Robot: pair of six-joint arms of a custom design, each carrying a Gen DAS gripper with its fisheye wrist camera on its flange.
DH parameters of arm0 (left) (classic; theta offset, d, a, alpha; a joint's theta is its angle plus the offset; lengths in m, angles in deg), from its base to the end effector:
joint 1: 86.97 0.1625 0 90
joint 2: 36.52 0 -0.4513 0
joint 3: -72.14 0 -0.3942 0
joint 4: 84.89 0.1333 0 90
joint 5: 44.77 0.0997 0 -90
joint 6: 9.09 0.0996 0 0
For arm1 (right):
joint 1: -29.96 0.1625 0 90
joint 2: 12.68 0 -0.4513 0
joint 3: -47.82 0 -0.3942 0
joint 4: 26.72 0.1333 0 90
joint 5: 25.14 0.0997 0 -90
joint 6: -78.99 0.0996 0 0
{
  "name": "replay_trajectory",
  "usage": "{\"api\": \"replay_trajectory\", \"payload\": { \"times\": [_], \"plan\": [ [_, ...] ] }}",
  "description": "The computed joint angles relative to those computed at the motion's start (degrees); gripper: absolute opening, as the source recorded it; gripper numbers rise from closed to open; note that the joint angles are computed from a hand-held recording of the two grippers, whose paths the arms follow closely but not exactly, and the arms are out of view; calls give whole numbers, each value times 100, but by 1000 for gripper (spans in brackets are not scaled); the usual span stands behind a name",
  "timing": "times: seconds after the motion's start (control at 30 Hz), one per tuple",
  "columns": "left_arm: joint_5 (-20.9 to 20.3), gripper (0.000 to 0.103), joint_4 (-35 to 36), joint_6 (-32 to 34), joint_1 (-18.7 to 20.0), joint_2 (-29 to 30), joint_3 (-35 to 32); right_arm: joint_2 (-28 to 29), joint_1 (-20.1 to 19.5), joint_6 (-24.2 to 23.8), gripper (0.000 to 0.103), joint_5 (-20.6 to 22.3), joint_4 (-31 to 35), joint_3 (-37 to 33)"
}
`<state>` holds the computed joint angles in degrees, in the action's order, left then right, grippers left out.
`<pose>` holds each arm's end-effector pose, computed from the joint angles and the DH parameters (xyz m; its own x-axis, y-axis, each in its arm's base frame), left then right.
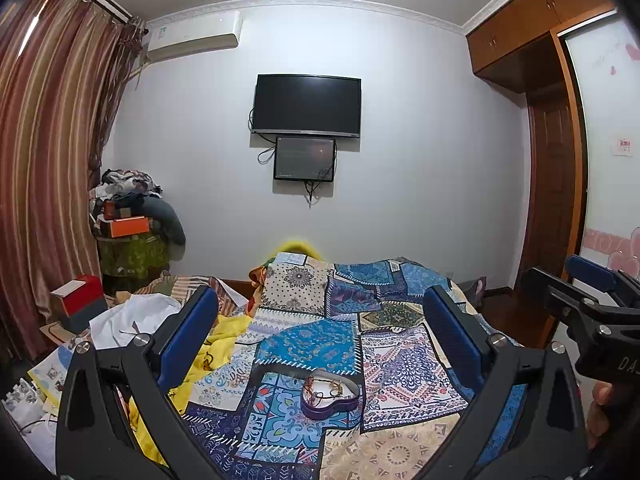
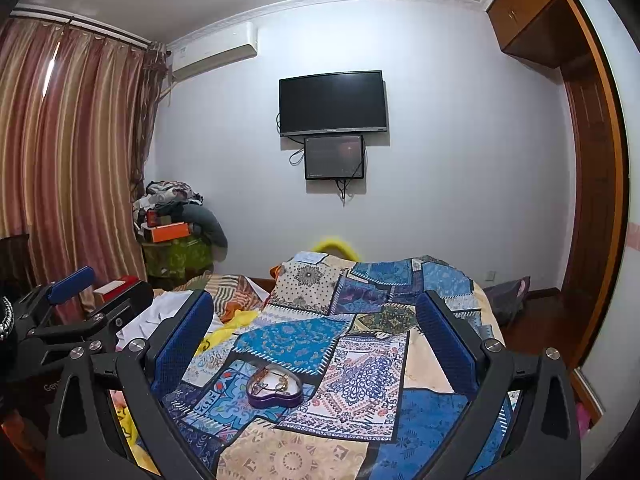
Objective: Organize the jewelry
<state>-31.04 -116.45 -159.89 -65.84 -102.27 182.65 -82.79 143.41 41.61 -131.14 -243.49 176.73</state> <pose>-0.3513 -0.3824 0.1939 -0.7408 -0.0642 -0.6686 0.6580 0.1302 -0.7416 0.2897 -0.4018 0.3062 -0.6909 -0.3266 0.6449 -0.7157 0.1835 -0.6738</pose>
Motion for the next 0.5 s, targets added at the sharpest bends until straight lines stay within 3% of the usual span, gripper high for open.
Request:
{"api": "replay_trajectory", "payload": {
  "times": [0.1,0.5],
  "plan": [
    [30,103,461,-416,5,89,-116,12,-7,-2,101,6,-19,0],
    [81,103,669,-567,31,153,-207,25,-22,44,101,9,-6,-4]
  ]
}}
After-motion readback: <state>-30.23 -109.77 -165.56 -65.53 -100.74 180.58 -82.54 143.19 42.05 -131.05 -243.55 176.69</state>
